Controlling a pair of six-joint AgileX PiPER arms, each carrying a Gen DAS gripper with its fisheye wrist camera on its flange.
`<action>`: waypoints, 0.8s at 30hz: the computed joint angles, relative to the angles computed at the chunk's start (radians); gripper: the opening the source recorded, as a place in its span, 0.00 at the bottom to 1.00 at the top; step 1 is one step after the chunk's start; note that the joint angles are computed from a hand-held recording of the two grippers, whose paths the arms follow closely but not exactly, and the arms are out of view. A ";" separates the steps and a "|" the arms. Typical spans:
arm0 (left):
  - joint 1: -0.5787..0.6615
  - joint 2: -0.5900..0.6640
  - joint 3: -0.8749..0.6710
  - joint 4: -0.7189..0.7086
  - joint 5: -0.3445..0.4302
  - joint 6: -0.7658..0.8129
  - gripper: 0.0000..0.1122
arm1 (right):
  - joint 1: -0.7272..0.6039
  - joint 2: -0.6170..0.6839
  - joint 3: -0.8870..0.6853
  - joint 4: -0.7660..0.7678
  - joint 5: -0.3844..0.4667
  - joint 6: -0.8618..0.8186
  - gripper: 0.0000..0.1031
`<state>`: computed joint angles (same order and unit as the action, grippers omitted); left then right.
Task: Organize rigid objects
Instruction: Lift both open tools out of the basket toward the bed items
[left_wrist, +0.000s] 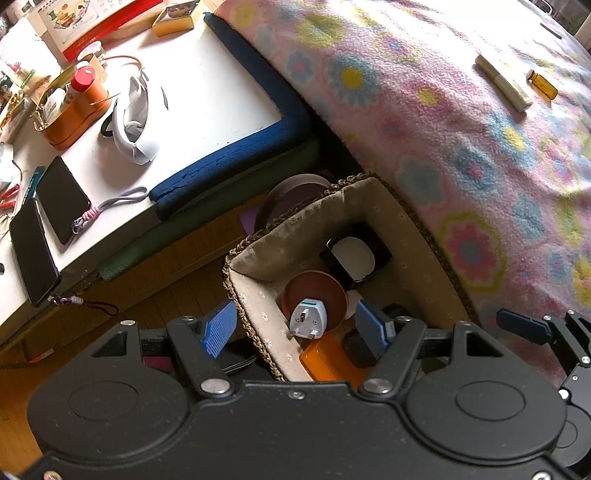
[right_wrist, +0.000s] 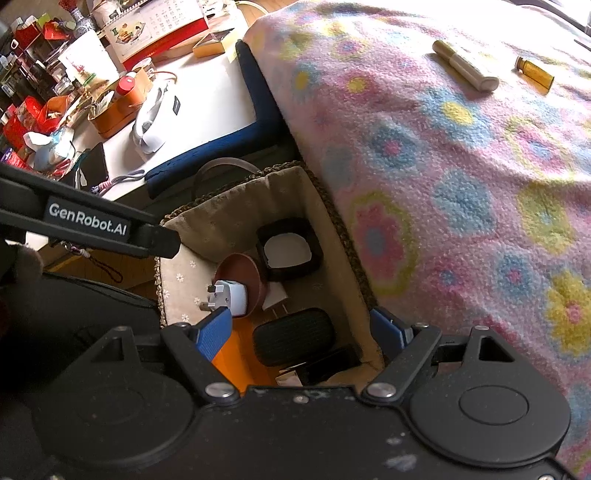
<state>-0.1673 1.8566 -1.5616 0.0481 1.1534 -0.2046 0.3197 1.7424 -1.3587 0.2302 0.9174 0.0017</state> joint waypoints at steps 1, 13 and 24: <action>0.000 0.001 -0.001 0.000 0.001 0.002 0.60 | -0.003 -0.001 0.002 0.002 -0.002 0.000 0.80; -0.029 0.014 -0.019 0.032 0.006 -0.007 0.60 | -0.060 -0.009 0.014 0.042 -0.020 -0.029 0.80; -0.073 0.034 -0.046 0.088 0.022 -0.039 0.60 | -0.178 -0.021 0.000 0.028 -0.093 -0.005 0.80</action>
<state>-0.2404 1.8908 -1.6080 0.1362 1.1750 -0.2433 0.1421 1.7209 -1.3584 0.2577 0.8242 -0.0030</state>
